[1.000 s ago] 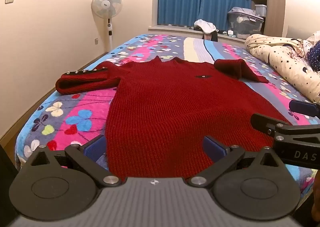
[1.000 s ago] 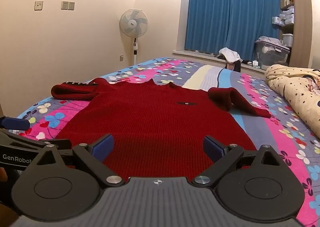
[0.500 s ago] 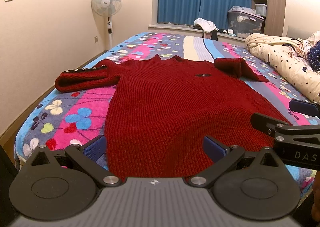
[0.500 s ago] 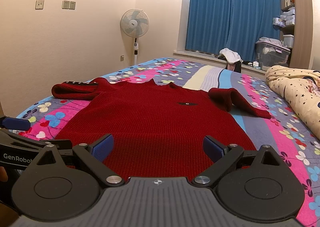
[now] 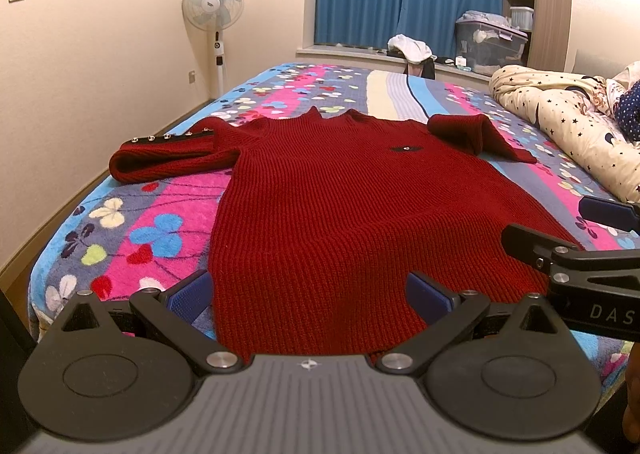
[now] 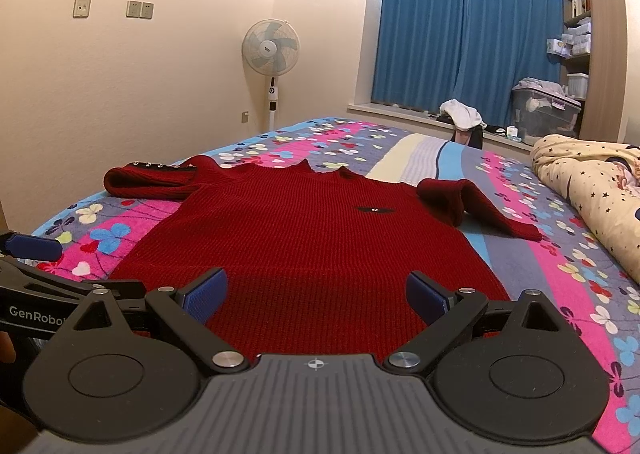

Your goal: Fold small clothes

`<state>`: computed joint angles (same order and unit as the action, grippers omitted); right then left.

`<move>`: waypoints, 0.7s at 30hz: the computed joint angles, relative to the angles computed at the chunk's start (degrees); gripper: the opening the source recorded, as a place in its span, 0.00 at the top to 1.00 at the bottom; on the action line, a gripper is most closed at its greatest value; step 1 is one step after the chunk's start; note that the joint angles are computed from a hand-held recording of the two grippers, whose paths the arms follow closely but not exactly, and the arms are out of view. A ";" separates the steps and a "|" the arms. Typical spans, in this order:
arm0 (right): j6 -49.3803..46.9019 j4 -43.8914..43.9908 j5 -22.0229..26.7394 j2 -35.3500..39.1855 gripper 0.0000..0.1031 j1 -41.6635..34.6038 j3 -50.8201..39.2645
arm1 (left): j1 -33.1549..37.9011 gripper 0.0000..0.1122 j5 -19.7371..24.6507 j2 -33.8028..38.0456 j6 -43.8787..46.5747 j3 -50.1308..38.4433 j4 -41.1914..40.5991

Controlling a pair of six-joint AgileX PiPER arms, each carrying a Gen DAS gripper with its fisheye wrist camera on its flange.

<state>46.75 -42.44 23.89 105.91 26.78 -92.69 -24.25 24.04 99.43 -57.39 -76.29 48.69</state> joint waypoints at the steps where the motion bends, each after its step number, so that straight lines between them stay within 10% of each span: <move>1: 0.48 -0.37 -0.18 -0.02 0.07 0.01 0.09 | 0.00 0.09 -0.04 0.01 -0.06 0.03 0.06; 21: 7.18 -6.46 -2.22 -0.53 0.07 -0.09 1.79 | -0.63 0.09 -0.52 0.10 -3.32 0.92 3.13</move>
